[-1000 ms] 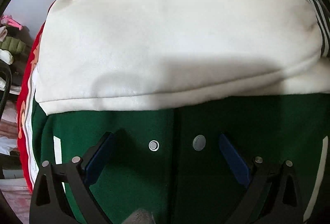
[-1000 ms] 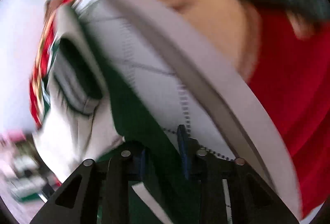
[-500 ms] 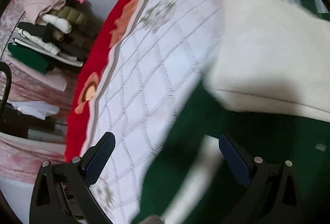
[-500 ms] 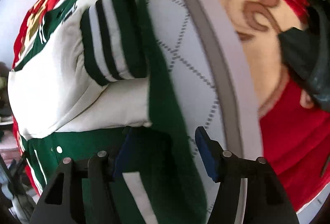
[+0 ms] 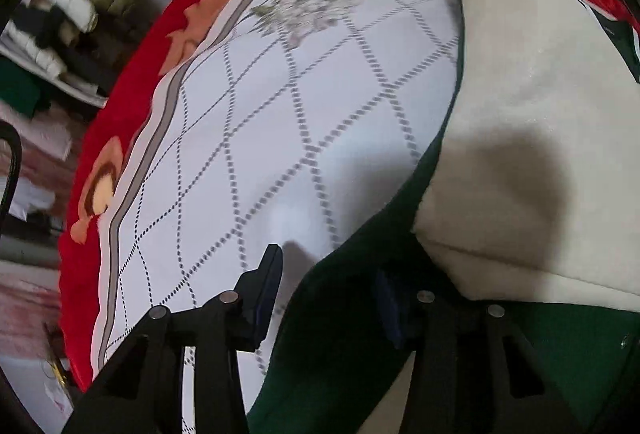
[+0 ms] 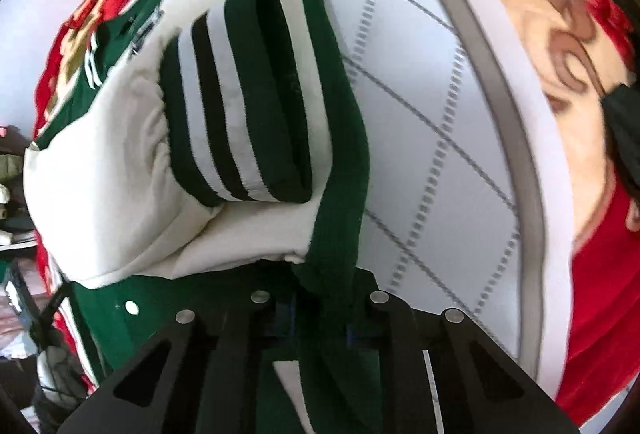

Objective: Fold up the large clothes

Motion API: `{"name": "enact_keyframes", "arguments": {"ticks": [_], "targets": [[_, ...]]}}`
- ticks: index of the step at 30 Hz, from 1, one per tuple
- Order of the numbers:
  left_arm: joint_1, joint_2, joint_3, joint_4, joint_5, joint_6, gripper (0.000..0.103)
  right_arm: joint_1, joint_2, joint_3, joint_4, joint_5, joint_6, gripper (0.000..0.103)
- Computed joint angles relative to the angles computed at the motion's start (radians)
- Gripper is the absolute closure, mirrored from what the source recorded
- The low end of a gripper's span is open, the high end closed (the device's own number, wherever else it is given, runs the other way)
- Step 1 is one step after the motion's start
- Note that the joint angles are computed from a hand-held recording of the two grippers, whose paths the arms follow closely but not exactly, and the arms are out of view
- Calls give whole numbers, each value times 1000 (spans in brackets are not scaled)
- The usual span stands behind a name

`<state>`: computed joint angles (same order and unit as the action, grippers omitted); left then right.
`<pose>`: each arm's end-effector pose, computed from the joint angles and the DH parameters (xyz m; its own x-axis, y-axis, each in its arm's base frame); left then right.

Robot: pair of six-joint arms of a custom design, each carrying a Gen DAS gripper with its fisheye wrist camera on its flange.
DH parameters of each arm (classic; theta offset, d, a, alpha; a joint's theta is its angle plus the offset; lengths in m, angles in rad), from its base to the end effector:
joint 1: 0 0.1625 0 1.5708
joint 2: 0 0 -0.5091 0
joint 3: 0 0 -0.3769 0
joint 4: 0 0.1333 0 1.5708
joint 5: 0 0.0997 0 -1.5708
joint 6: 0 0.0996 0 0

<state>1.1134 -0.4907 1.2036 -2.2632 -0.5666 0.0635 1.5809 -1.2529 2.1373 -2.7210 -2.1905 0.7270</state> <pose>-0.1727 -0.8431 0.1004 -0.4450 0.3090 -0.8406 0.4707 0.8792 0.0740 0.0807 -0.5147 0.3025 -0.6158 0.7491 0.2441 0.5348 0.6250 -0.5687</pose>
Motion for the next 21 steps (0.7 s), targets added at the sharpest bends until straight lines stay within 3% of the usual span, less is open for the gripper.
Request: {"name": "enact_keyframes", "arguments": {"ticks": [4,6,8,11,12,14,15,16,19,21], "targets": [[22,0,-37,0,35,29,59,8,28,-43,-83,101,-112,87],[35,-5,-53,17,50,30,57,8,32,-85,-36,115,-127,88],[49,-11,-69,41,54,13,47,-27,-1,-47,-52,103,-35,88],[54,-14,-80,66,37,-1,45,-160,-71,97,-263,290,165,89],[51,-11,-81,69,46,-3,45,-163,-76,103,-270,306,196,89],[48,-6,-89,92,58,-26,46,-113,-70,47,-159,213,147,85],[46,-4,-91,96,62,-30,46,-75,-61,-1,-54,136,134,77],[46,-1,-94,98,68,-29,43,-27,-42,-53,51,34,95,77],[45,11,-86,28,100,34,22,63,31,-197,365,-171,50,77],[44,12,-73,0,114,37,15,99,81,-248,480,-291,-10,77]]}}
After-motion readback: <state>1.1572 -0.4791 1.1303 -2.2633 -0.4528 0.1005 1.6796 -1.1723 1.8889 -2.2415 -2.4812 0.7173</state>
